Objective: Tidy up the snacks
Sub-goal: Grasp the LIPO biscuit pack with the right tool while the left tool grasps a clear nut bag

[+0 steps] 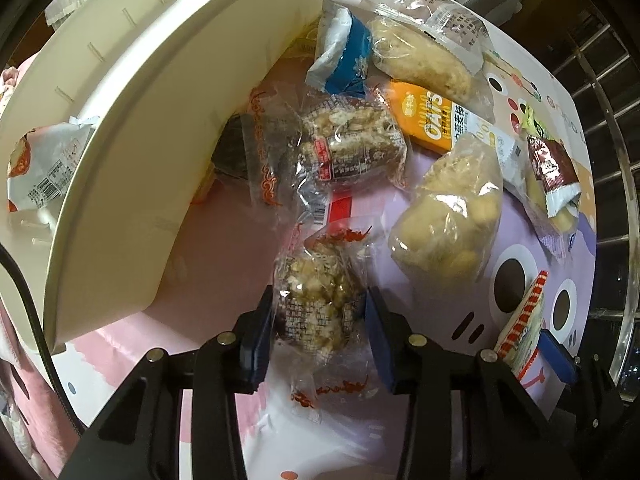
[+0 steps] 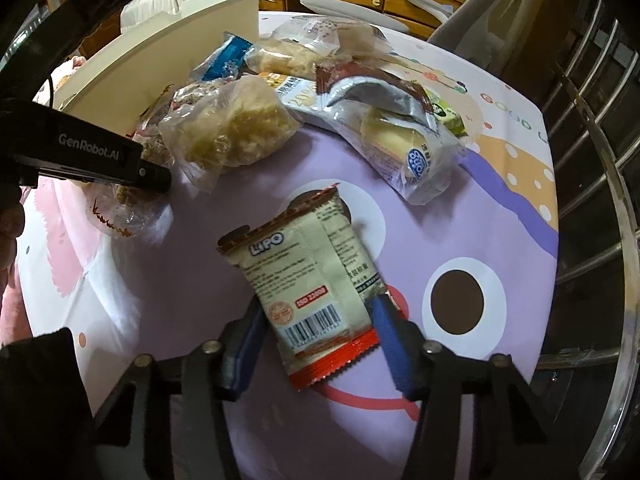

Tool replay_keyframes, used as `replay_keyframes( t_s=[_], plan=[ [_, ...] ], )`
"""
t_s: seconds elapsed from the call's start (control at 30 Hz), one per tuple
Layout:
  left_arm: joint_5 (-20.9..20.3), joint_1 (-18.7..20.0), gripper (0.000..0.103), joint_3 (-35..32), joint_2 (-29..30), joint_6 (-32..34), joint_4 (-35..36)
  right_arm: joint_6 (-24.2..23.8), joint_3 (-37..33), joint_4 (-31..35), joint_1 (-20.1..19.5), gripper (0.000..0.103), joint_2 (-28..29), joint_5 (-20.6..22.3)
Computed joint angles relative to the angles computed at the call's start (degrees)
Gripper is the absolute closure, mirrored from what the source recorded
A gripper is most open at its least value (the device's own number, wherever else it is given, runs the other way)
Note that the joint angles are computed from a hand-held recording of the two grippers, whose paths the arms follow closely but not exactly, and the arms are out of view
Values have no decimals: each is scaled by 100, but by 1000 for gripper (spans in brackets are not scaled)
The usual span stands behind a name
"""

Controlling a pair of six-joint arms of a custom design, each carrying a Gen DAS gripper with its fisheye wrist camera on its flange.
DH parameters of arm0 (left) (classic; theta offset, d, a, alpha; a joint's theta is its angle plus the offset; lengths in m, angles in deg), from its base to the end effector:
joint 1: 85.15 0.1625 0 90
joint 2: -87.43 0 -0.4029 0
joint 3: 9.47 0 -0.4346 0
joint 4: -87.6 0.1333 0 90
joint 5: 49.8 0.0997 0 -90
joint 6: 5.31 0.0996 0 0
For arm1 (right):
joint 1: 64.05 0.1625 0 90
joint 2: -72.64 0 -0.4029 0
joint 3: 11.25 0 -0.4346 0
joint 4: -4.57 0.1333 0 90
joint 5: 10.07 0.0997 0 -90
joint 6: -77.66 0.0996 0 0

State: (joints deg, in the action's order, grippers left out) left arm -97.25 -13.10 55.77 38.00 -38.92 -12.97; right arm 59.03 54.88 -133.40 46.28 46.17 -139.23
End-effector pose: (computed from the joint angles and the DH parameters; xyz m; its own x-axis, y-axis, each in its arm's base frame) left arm -0.0473 -0.7970 0.2680 -0.7377 -0.2864 -0.6114 -0.1218 0.9472 -0.2967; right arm 0.3457 -0.7304 0.0027 -0.6092 -0.4706 0.6383 -0.5682 0.8205 0.0627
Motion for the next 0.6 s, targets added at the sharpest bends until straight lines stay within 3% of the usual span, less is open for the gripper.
replay_keyframes(
  t_s=[0.2,0.6],
  plan=[
    [-107,11,62,208,-237,-2,32,127,-62,78,32,55,39,-115],
    [-332,-170,62,508,-725,649,-327,991,-168,638,84,59,-3,10]
  ],
)
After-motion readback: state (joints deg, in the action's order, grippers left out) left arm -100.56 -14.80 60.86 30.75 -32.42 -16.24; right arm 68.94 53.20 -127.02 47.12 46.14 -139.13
